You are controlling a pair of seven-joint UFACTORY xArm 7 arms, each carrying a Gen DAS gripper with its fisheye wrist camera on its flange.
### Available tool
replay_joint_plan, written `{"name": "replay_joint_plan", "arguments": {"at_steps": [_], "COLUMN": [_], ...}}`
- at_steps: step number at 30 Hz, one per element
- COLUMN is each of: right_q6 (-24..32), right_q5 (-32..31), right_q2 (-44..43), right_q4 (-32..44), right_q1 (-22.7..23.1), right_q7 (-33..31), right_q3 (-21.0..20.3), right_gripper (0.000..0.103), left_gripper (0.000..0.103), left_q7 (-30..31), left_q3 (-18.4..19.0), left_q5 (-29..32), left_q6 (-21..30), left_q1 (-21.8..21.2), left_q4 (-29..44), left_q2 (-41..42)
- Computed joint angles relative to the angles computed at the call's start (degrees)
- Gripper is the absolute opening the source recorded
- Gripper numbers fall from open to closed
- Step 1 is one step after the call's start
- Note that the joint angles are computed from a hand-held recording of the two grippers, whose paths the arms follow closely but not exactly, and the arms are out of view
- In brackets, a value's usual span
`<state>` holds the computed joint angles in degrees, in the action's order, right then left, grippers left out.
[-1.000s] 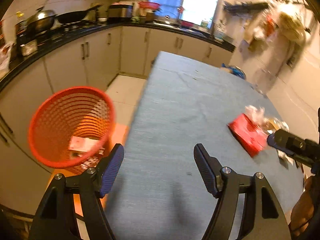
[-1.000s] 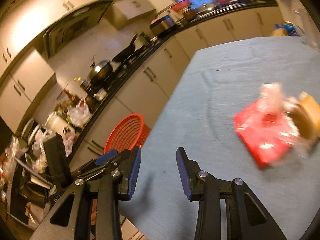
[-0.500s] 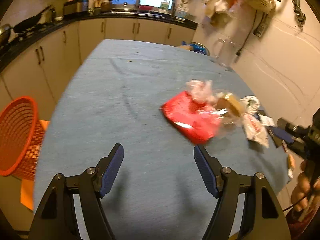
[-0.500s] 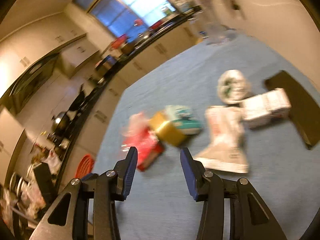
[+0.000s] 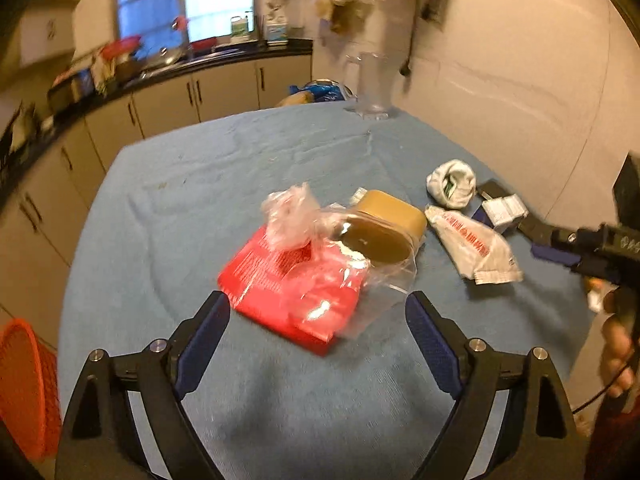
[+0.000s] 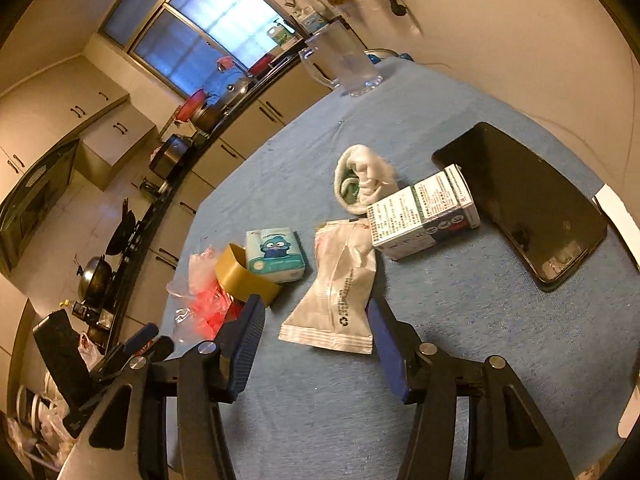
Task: Collect trash
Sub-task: 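Return both tools to the table toward the remaining trash, then grasp the clear plastic cup with the left tool while the right tool grasps the white printed bag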
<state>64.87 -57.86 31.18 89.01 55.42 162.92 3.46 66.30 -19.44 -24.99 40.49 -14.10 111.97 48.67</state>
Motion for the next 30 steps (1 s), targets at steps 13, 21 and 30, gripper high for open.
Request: {"name": "replay_joint_plan", "arguments": {"at_steps": [13,21,30], "right_q6": [-4.0,-9.2,-9.1], "right_q5": [-0.3,3.5,4.9], "right_q2": [-1.6,0.9,3.2], "right_q4": [-4.6,-2.9,0.9], "right_q1": [-2.2,-4.9,-2.8], "right_q7": [2.8,-2.5,-4.7], "right_q3": [0.4,-0.2,-2.1], "right_gripper": [0.059,0.061,0.034], "left_gripper": [0.073,0.072,0.072], "left_q7": [-4.8,-3.9,1.8], "left_q3": [2.4,-0.3,-3.4], "left_q5": [7.8,5.9,-0.6], "left_q6": [-5.8,-5.5,-4.9], "left_q1": [-6.3,-3.2,2.4], "left_q4": [3.6,3.8,-3.1], "left_q2": [5.3,5.9,1.4]}}
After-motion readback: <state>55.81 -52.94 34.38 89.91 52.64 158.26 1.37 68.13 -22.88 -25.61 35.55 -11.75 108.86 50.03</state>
